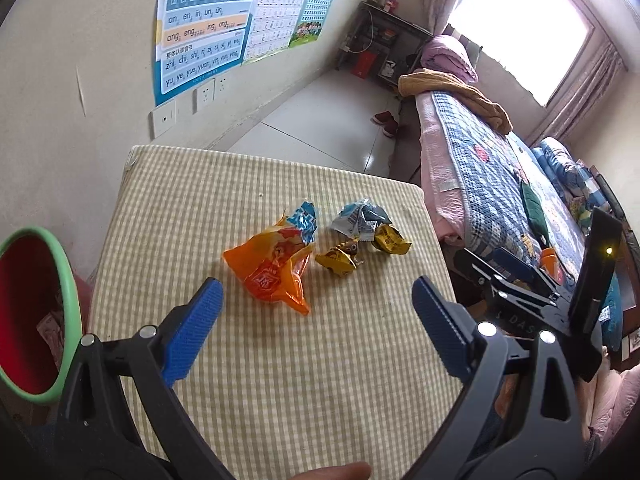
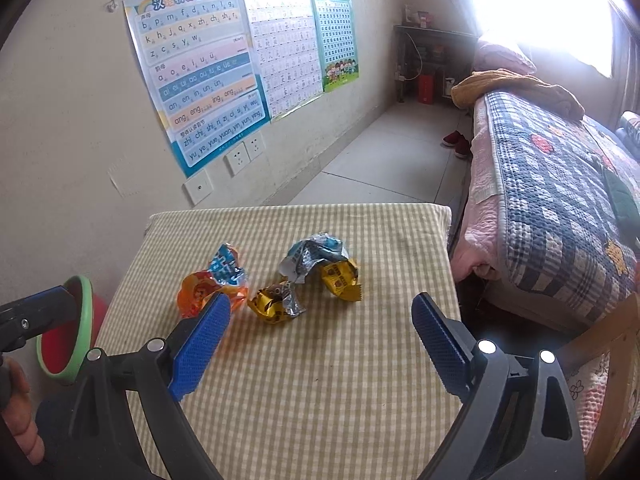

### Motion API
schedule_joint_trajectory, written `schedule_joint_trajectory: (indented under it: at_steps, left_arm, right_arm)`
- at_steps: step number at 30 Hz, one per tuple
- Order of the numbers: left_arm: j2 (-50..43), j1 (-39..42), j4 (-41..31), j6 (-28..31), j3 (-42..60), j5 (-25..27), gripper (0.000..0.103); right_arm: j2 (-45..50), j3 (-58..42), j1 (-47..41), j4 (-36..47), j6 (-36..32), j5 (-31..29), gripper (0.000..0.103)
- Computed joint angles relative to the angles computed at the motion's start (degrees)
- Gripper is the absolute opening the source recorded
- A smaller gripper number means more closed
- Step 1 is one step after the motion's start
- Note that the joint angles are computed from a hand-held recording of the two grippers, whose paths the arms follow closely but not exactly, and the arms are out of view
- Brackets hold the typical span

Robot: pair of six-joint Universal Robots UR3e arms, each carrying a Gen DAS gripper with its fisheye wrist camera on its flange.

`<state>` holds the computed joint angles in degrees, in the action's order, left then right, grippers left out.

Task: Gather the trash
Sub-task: 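Move both grippers back over the remaining wrappers on the table, then grasp the orange chip bag with the left gripper while the right gripper grasps the yellow wrapper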

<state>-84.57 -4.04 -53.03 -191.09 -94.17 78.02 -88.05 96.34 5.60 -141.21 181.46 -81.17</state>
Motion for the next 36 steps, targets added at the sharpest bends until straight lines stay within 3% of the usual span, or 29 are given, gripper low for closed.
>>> schedule_joint_trajectory:
  at_steps: [18,23,29,36]
  left_arm:
    - [-27.1,-1.6,3.1,8.2,11.8,5.9,0.093]
    - [-31.0,-1.1,4.9,8.7,12.5,5.2,0.086]
    - [-32.4,-0.8,7.1,9.1,11.8,4.8,0.066]
    - [-30.3,-0.1,7.7,8.8,10.1,3.2,0.061]
  right_arm:
    - [24.5,-13.6,0.5,-2.0,-0.2,-2.3,0.088]
    - [29.0,-16.6,0.2,-1.9,-0.4,-1.7,0.075]
    - [31.3,-18.7,0.1,0.3,-1.0,-1.3,0.04]
    - [28.8,-16.8,0.2,-0.5,-0.8,-1.5,0.037]
